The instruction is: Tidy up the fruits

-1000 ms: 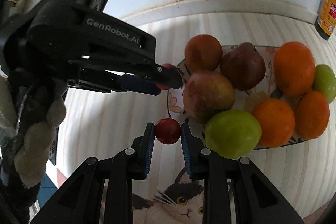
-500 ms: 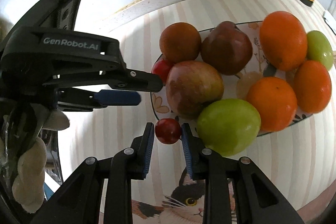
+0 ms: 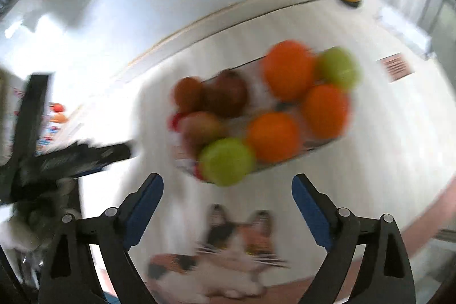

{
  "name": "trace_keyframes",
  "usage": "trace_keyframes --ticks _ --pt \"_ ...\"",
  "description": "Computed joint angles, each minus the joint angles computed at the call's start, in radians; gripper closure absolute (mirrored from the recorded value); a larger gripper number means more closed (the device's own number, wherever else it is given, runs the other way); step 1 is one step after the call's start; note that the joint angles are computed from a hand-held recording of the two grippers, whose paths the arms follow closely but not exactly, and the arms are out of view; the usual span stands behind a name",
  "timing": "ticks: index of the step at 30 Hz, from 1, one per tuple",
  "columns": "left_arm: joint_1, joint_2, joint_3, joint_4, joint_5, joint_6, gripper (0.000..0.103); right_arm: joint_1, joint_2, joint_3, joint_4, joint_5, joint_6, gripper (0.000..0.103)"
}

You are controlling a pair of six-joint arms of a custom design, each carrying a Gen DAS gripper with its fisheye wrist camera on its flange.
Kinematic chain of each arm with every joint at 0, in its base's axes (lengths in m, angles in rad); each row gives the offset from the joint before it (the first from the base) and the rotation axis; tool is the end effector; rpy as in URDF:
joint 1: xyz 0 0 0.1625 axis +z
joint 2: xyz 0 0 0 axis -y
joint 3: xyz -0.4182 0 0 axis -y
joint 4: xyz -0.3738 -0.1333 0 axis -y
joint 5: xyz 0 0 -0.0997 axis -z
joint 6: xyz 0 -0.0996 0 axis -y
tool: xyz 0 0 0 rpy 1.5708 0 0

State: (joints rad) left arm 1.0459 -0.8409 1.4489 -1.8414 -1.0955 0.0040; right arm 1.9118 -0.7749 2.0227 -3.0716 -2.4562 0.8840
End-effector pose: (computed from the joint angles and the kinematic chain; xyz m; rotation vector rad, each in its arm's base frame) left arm -0.1711 -0.6525 0.1441 0.7792 2.4691 0.2644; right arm 0.2301 -0.4805 0.0645 -0.7833 -2.2740 0.9042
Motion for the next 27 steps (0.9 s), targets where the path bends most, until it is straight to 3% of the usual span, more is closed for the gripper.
trace_keyframes --ticks 4,7,16,21,27 --pt "-0.047 -0.099 0.149 -0.098 0.039 -0.003 0.005 0.035 -0.079 0.039 0.191 -0.112 0.085 0.008" --pt "-0.094 -0.165 0.252 -0.17 0.061 -0.034 0.005 0.059 -0.131 0.079 0.252 -0.141 0.099 0.007" --pt "-0.284 -0.339 0.508 -0.339 0.156 -0.243 0.005 0.151 -0.296 0.207 0.289 -0.155 -0.005 0.007" --pt "-0.408 -0.451 0.599 -0.323 0.209 -0.397 0.005 0.231 -0.394 0.257 0.345 -0.153 -0.043 0.007" --pt "-0.53 -0.579 0.653 -0.206 0.219 -0.52 0.005 0.375 -0.504 0.247 0.616 -0.177 0.113 0.007"
